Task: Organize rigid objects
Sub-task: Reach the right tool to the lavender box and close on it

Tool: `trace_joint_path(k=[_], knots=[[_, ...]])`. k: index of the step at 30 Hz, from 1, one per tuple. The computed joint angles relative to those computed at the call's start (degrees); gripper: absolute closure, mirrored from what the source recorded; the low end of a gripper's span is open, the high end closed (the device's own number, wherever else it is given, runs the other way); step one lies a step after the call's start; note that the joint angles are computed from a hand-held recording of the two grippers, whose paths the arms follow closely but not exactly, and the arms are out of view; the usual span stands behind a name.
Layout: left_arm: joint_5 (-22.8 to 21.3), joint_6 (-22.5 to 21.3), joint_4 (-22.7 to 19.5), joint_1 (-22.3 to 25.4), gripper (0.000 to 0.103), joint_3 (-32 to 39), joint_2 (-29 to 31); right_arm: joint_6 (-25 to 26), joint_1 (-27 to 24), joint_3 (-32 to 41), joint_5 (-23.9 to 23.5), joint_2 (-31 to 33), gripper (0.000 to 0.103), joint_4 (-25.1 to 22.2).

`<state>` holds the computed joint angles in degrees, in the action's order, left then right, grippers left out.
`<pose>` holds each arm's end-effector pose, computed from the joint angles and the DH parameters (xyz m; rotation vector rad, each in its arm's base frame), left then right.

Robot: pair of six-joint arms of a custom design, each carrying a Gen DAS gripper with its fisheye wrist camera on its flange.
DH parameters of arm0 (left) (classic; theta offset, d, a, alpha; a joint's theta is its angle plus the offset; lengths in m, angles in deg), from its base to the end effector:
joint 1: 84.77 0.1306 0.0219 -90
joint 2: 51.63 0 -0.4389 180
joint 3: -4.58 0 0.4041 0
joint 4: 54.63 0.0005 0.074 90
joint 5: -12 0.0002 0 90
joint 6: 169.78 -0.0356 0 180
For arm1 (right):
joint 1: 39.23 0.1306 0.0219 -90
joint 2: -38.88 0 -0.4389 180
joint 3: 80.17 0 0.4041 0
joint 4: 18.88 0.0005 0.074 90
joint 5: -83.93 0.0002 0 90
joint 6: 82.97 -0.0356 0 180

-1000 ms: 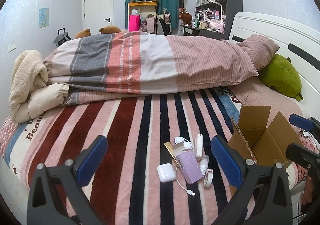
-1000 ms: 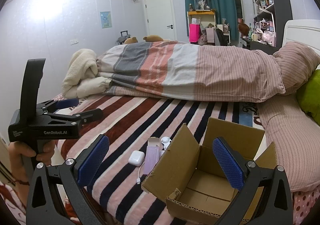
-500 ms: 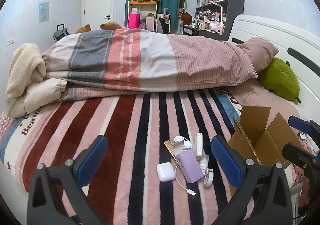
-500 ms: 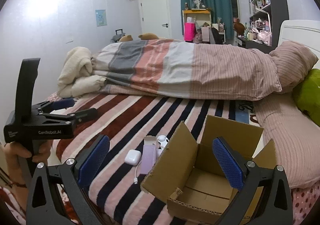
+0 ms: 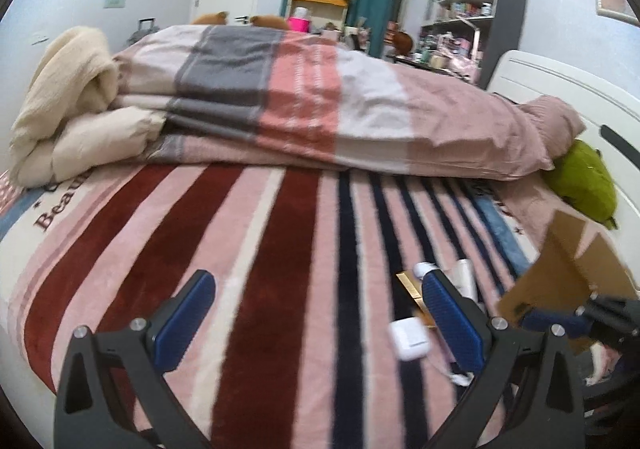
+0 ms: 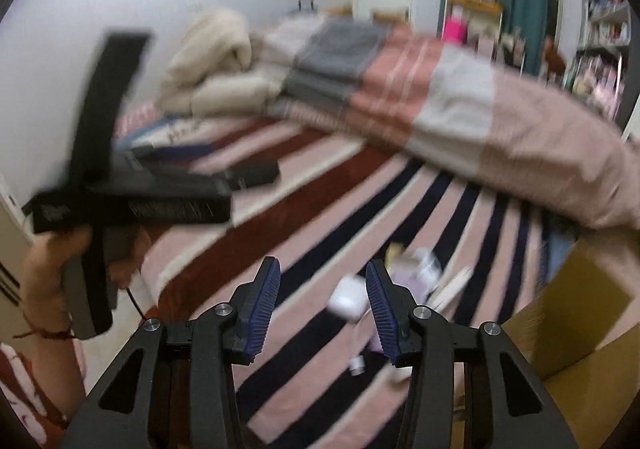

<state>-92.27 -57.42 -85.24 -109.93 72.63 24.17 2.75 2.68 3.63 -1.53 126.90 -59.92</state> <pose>0.3652 -0.1624 0.4341 -0.0801 2.2205 -0.1783 0.3644 0.3226 0.4616 -0.7300 2.2628 0.2971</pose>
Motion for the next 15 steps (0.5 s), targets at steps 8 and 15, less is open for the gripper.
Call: trace_joint_path(k=[8,15], knots=[[2.62,-4.11,1.98,2.94,0.0,-3.81,0.39,-6.92,-1.17,-0.22,11.22,8.5,0.062,-3.19],[10.36,-5.94,5.66,4.08,0.0,-5.24,-0.11,-7.88,-4.75,0.48,9.84,11.98,0.062,-5.33]])
